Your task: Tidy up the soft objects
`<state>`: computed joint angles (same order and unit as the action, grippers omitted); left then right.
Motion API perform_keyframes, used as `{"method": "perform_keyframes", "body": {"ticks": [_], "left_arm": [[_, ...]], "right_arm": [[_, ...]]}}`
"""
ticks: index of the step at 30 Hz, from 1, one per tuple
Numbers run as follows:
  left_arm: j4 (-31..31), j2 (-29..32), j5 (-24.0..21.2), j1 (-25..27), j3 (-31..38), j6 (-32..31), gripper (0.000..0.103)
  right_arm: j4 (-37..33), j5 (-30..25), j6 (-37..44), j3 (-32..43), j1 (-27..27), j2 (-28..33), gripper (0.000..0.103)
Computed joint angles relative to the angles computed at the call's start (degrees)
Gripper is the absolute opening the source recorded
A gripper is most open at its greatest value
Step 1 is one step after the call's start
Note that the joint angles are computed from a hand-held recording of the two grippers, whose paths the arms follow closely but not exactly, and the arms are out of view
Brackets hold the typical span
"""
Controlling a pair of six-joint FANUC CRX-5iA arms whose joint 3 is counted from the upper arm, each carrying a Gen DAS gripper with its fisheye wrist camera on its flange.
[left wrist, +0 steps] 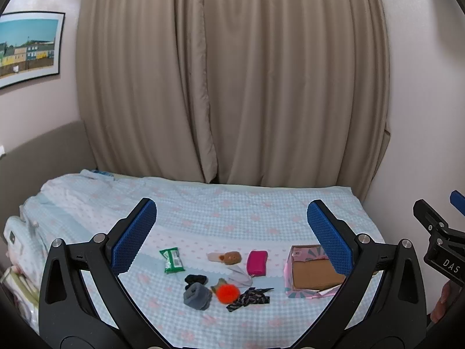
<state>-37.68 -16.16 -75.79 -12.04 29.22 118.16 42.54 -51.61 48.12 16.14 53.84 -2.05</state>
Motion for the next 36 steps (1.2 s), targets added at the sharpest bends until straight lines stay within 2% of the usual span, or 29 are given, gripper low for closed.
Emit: {"method": "perform_keyframes", "body": {"ticks": [36], "left_arm": [[-2.30, 0.38, -0.94, -1.97, 1.25, -0.31, 0.103]], "right_arm": [[-1.27, 1.02, -0.80, -0.46, -0.43, -0.13, 0.103]]}}
